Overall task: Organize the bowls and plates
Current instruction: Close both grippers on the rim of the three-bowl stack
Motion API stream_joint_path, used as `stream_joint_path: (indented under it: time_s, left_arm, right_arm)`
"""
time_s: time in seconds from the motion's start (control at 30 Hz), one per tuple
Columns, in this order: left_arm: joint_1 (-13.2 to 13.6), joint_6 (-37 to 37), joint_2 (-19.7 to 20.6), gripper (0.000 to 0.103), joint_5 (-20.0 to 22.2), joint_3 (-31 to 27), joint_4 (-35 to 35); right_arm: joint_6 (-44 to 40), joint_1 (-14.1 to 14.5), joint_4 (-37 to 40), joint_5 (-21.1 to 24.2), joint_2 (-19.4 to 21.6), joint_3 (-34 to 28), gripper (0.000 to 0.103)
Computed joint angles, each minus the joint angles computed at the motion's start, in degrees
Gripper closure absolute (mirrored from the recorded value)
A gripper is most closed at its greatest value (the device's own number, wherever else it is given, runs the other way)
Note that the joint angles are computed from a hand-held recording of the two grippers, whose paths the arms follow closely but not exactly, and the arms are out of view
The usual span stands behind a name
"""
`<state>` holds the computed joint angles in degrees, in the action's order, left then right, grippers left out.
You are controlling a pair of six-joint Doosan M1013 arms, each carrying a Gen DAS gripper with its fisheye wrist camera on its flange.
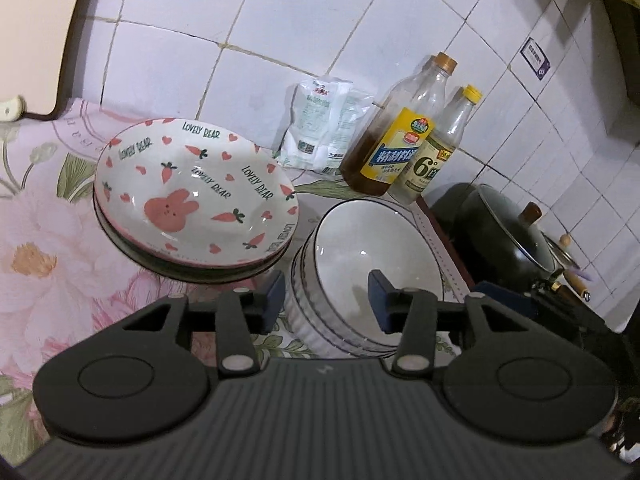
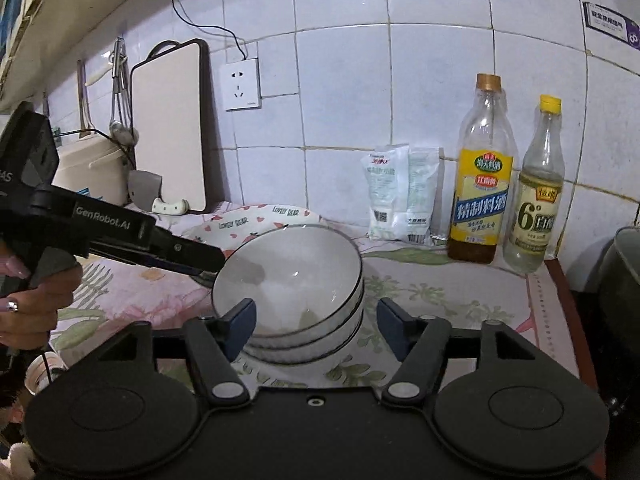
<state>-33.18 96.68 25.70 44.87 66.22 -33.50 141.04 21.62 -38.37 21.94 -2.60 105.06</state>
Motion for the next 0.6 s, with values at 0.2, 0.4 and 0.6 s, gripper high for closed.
stream_joint_path:
  time_s: [0.2,0.4,0.6]
  left_arm:
    - [0.48,4.73,-0.97,0.043,-3.24,3.98,-7.64]
    - [0.74,5.07,0.54,0.036,-2.45,4.24,-13.28]
    - [1.53,-0.67,3.76,0.035,0.88,2.28,-18.22]
  right_arm:
    - [5.28,0.19,-2.70,-3.40,0.78,2.29,0.004]
    - [5.57,0.33,-3.99,-2.06,3.50,1.76,0.004]
    - [6.42,0.21,-6.54,-2.76,6.00,0.48,0.003]
